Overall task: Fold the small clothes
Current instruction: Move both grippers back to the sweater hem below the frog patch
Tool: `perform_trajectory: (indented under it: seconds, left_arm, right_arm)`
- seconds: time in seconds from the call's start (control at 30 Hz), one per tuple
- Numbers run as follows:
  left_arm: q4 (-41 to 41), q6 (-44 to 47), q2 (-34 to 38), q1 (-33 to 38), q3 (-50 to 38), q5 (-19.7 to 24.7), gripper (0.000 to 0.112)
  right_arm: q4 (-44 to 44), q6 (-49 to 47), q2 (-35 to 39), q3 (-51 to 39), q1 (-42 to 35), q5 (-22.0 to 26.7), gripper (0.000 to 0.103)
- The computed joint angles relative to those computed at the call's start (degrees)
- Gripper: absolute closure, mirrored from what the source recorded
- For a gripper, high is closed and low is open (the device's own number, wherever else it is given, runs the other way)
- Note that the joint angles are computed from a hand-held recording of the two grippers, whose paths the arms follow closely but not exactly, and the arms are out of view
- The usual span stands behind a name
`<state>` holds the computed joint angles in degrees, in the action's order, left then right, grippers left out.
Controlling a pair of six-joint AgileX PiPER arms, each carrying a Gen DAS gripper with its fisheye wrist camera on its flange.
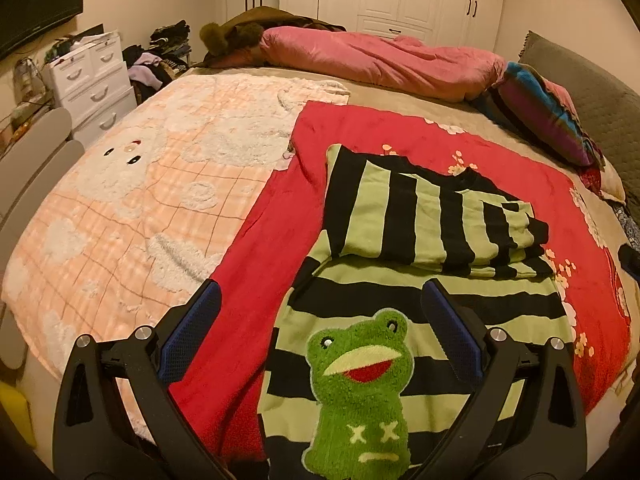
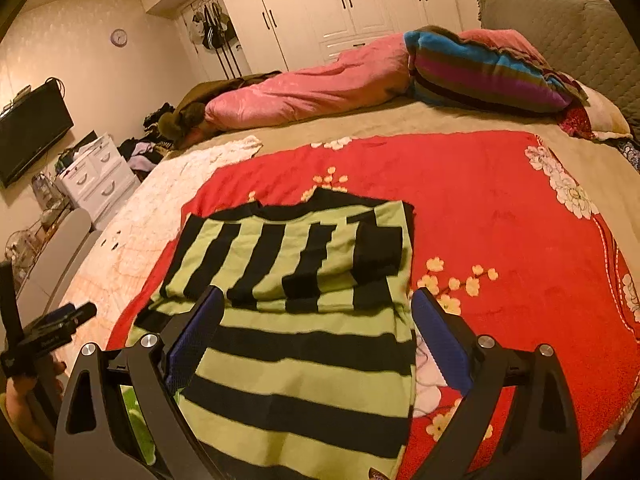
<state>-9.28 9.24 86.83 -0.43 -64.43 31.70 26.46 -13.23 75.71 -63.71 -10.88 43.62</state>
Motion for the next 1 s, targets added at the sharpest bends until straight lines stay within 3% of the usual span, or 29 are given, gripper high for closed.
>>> perform_trajectory:
  seconds: [1.0]
  left_arm:
    - [0.3,4.0,0.9,1.7,4.0,2.4,0.019]
  right_arm:
    - [-3.0,-3.4,-6.1,13.7,1.3,3.6,0.009]
